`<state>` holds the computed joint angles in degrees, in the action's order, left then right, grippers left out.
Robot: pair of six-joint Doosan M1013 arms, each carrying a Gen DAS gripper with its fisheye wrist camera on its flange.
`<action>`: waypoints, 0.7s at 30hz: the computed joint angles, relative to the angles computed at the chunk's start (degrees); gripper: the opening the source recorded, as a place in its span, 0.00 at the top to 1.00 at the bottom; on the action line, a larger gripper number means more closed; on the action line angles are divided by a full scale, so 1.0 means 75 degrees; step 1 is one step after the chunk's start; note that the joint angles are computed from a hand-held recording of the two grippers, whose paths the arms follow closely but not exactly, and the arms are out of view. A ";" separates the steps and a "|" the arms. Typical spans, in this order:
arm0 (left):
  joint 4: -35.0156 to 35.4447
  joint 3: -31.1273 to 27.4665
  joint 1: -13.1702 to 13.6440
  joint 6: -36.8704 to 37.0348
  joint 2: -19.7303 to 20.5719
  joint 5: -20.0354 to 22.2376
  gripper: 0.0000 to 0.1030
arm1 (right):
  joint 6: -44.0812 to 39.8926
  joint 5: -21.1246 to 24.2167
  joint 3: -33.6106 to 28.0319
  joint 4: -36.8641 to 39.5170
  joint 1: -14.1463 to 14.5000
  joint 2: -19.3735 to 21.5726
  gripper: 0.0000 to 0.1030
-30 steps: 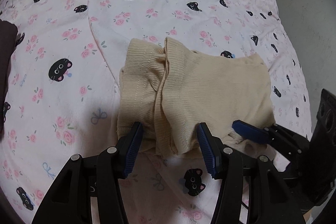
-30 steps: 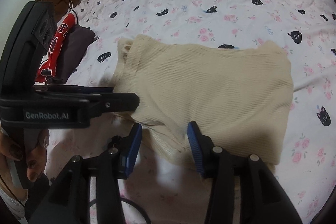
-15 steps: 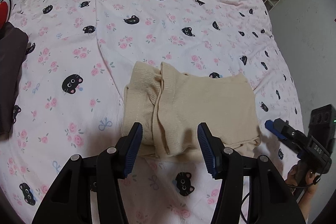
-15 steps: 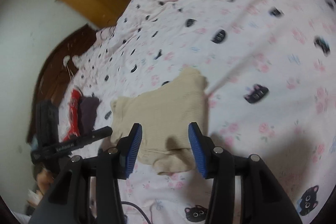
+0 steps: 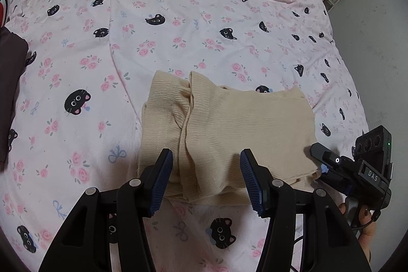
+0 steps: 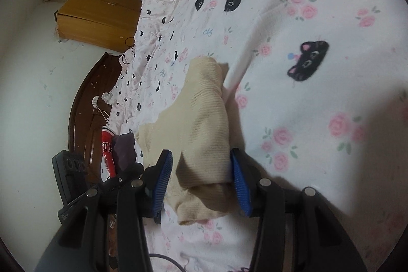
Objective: Fold clothes
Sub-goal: 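Grasp the beige sweater end with the right gripper and lift it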
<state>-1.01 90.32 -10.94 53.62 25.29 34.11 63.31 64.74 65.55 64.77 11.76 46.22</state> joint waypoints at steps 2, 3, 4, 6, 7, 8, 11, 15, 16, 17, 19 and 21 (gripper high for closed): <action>0.0014 -0.0006 0.0003 -0.0022 0.0013 0.0012 0.52 | -0.0040 -0.0053 -0.0054 -0.0040 0.0050 0.0032 0.53; 0.0018 -0.0006 0.0004 -0.0033 0.0017 0.0015 0.52 | -0.0063 -0.0090 -0.0067 -0.0038 0.0069 0.0042 0.55; 0.0022 -0.0006 0.0005 -0.0044 0.0021 0.0018 0.52 | -0.0103 -0.0116 -0.0069 -0.0040 0.0081 0.0045 0.58; 0.0067 -0.0004 -0.0003 -0.0086 0.0024 0.0013 0.52 | -0.0163 -0.0195 -0.0043 -0.0068 0.0099 0.0034 0.67; 0.0104 -0.0002 -0.0011 -0.0115 0.0024 0.0007 0.52 | -0.0194 -0.0222 -0.0011 -0.0043 0.0097 0.0026 0.73; 0.0144 0.0000 -0.0018 -0.0146 0.0023 0.0000 0.52 | -0.0225 -0.0245 0.0023 -0.0009 0.0092 0.0017 0.75; 0.0429 -0.0012 -0.0065 -0.0332 0.0028 0.0021 0.52 | -0.0358 -0.0278 0.0113 0.0155 0.0067 -0.0014 0.77; 0.0870 -0.0077 -0.0141 -0.0614 0.0082 0.0125 0.52 | -0.0494 -0.0324 0.0162 0.0152 0.0072 -0.0069 0.77; 0.0990 -0.0095 -0.0165 -0.0693 0.0097 0.0156 0.52 | -0.0514 -0.0324 0.0166 0.0150 0.0068 -0.0075 0.77; 0.1155 -0.0110 -0.0194 -0.0806 0.0110 0.0185 0.52 | -0.0533 -0.0323 0.0170 0.0147 0.0065 -0.0081 0.77; 0.1374 -0.0136 -0.0239 -0.0933 0.0138 0.0241 0.52 | -0.0559 -0.0332 0.0176 0.0154 0.0064 -0.0088 0.77; 0.1420 -0.0215 -0.0273 -0.0857 0.0220 0.0422 0.52 | -0.0629 -0.0354 0.0231 0.0192 0.0040 -0.0116 0.77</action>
